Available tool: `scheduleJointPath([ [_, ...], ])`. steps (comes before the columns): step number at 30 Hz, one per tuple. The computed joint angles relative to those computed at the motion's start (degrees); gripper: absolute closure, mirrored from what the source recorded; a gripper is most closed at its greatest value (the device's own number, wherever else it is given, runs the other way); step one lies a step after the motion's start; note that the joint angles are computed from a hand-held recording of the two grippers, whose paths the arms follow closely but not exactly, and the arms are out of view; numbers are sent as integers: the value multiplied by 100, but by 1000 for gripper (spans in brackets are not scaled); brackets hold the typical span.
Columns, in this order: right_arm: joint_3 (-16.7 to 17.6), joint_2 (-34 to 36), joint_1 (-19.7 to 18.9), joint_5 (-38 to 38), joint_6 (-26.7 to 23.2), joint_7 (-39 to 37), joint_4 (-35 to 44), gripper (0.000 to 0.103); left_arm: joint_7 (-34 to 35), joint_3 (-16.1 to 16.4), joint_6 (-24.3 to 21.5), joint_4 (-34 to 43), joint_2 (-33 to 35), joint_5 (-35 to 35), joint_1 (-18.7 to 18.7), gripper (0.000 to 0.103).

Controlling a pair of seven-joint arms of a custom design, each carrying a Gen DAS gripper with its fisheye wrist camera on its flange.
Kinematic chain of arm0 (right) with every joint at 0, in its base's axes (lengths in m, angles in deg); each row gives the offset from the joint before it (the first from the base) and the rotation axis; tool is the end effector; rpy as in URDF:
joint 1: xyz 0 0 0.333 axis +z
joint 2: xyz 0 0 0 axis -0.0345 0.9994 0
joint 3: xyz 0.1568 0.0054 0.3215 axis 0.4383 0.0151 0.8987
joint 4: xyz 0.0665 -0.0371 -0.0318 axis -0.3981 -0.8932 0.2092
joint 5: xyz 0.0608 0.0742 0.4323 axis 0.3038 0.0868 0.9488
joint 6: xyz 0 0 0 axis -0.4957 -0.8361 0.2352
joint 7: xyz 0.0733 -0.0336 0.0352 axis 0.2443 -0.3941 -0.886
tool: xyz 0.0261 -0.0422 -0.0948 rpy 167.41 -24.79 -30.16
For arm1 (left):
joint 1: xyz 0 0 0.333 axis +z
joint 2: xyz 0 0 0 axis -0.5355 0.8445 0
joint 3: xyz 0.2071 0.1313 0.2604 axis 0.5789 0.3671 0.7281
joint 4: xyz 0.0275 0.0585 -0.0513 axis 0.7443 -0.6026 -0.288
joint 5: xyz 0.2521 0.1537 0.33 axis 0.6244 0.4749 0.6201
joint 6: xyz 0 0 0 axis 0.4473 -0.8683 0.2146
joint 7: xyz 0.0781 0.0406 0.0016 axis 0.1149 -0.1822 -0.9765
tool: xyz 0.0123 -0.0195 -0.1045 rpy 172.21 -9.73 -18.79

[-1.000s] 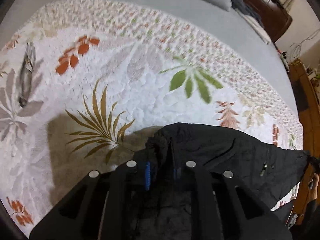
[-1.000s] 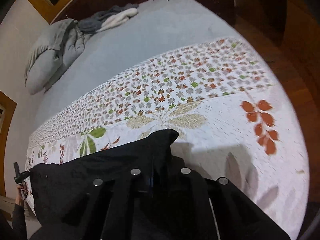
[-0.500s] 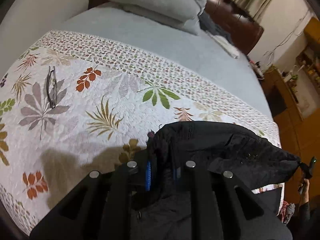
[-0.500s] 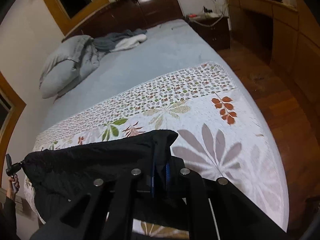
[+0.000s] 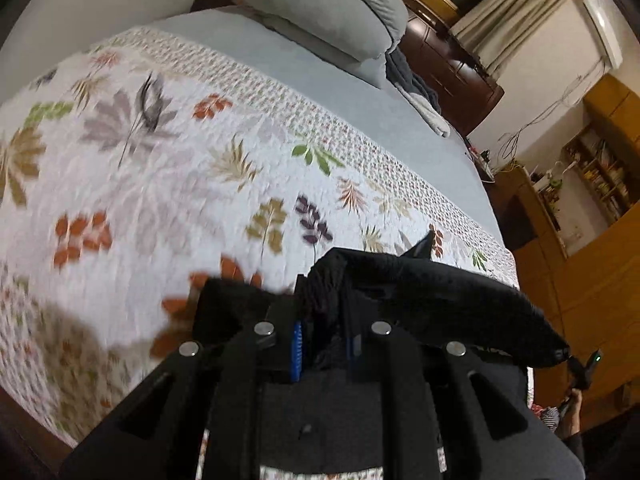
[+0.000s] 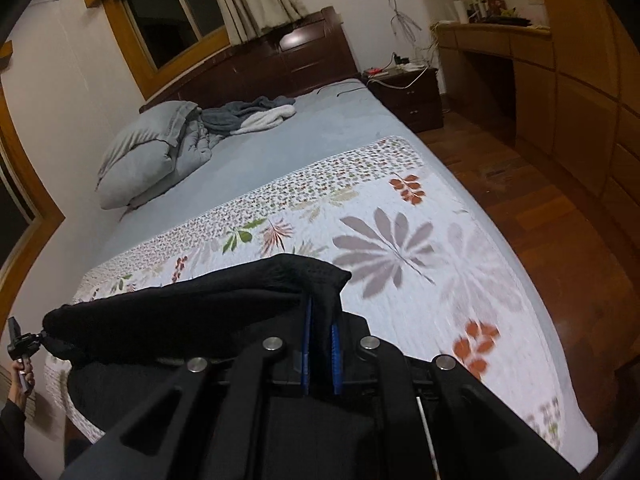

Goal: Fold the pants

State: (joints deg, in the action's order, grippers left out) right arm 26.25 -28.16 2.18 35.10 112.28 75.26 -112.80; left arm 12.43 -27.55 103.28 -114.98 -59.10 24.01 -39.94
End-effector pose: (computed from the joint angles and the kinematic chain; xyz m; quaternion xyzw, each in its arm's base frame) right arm 0.6496 0.0115 0.6785 -0.5963 0.6714 -0.1620 0.4092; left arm 0.5509 -0.0946 0.6311 -0.7929 0.4581 -0.3918 0.0895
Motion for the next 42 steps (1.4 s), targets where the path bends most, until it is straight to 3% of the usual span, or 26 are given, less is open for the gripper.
scheduleJointPath([
  [7, 74, -1022, 69, -164, 828, 293, -1627, 91, -140, 78, 460, -1218, -652, -338, -291, 89],
  [12, 214, -1616, 18, -543, 1101, 790, -2672, 73, -271, 110, 495, -1745, -855, -325, -475, 83],
  [13, 253, -1701, -11, -625, 1106, 927, -2828, 72, -357, 74, 517, -1837, -914, -262, -451, 79],
  [15, 420, -1892, -175, -964, 1104, 1334, -3134, 55, -518, 72, 524, -1989, -1029, -210, -458, 68],
  [16, 425, -2006, -186, -967, 1140, 1511, -3302, 44, -707, -14, 409, -2055, -1122, -70, -349, 55],
  [17, 376, -2113, -152, -903, 1150, 1623, -3436, 41, -874, -108, 307, -2086, -1190, 106, -245, 45],
  [18, 313, -2233, -103, -773, 1216, 1746, -3577, 40, -1014, -190, 159, -2099, -1257, 297, -157, 42],
  [21, -190, -2551, 425, 35, 1391, 1714, -3918, 39, -1543, -542, -310, -2093, -1488, 977, 130, 39],
  [23, -822, -2711, 1218, 1095, 1463, 1158, -4018, 39, -1912, -673, -368, -2194, -1716, 1295, 203, 28],
  [25, -1091, -2696, 1600, 1786, 1442, 754, -3963, 39, -2370, -801, -339, -2366, -1989, 1534, 284, 19],
  [28, -1382, -2424, 2041, 2797, 1369, 186, -3699, 39, -2740, -741, -268, -2523, -2199, 1649, 154, 19],
  [29, -1385, -2335, 2061, 2982, 1353, 85, -3634, 39, -2861, -728, -198, -2571, -2268, 1655, 105, 17],
  [32, -1317, -2052, 1983, 3376, 1296, -45, -3432, 39, -3195, -589, 568, -2790, -2363, 1467, -184, 11],
  [34, -1320, -1899, 1976, 3800, 1312, -250, -3332, 39, -3208, -254, 1261, -2854, -2111, 1125, -698, 10],
  [38, -1136, -1685, 1747, 4155, 1323, -293, -3212, 39, -3130, 229, 1984, -2774, -1566, 675, -1488, 10],
  [42, -910, -1585, 1455, 4273, 1264, -299, -3158, 39, -3245, 240, 2359, -2559, -1041, 566, -1574, 10],
])
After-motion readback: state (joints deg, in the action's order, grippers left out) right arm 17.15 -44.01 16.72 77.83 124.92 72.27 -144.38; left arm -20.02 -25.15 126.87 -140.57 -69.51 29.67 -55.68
